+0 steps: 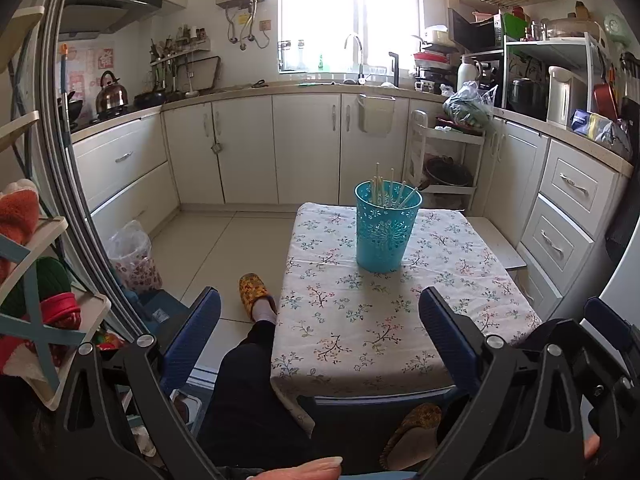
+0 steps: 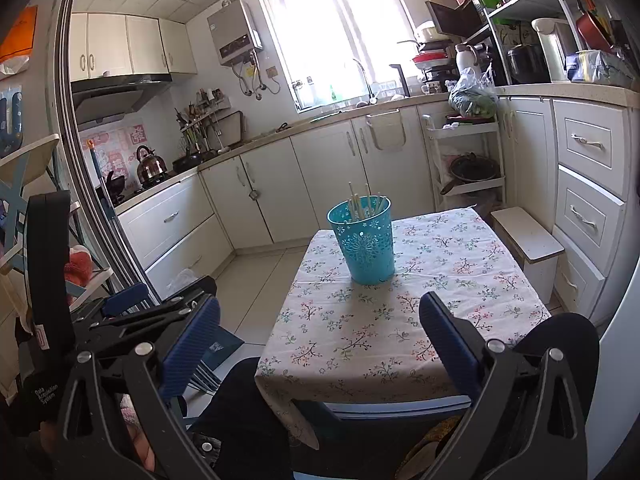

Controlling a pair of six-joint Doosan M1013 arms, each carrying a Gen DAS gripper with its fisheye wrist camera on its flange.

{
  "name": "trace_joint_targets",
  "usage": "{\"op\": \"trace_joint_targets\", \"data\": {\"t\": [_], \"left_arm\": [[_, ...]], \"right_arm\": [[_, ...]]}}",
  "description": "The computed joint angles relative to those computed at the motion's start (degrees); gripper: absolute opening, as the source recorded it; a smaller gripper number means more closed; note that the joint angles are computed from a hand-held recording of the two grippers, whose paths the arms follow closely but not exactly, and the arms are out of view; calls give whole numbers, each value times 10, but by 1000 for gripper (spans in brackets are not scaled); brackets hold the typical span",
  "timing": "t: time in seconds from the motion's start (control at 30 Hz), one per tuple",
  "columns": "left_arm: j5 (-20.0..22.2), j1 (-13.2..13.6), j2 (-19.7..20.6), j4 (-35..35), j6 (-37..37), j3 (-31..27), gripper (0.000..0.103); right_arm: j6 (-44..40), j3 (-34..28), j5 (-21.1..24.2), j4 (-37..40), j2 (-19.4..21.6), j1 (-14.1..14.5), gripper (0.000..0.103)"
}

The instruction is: Organize utensils

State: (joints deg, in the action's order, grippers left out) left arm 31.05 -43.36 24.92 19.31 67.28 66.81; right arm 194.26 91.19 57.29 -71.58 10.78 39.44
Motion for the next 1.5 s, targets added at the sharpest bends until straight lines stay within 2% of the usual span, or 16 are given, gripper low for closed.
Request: {"op": "trace_joint_targets", "data": {"t": [0.3,0.4,0.77,1.5], "left_arm": [[-12,1,-3,-8,10,5,95],[-23,6,-6,-55,48,10,95],[-7,-3,-6,31,-21,10,95],[-3,-5,-8,47,-30,13,95]], "right_arm": [[0,-1,1,2,0,0,95],[1,1,0,3,-2,0,95],[-1,2,0,3,-3,0,95],[-4,1,1,-2,-4,4,95]]}}
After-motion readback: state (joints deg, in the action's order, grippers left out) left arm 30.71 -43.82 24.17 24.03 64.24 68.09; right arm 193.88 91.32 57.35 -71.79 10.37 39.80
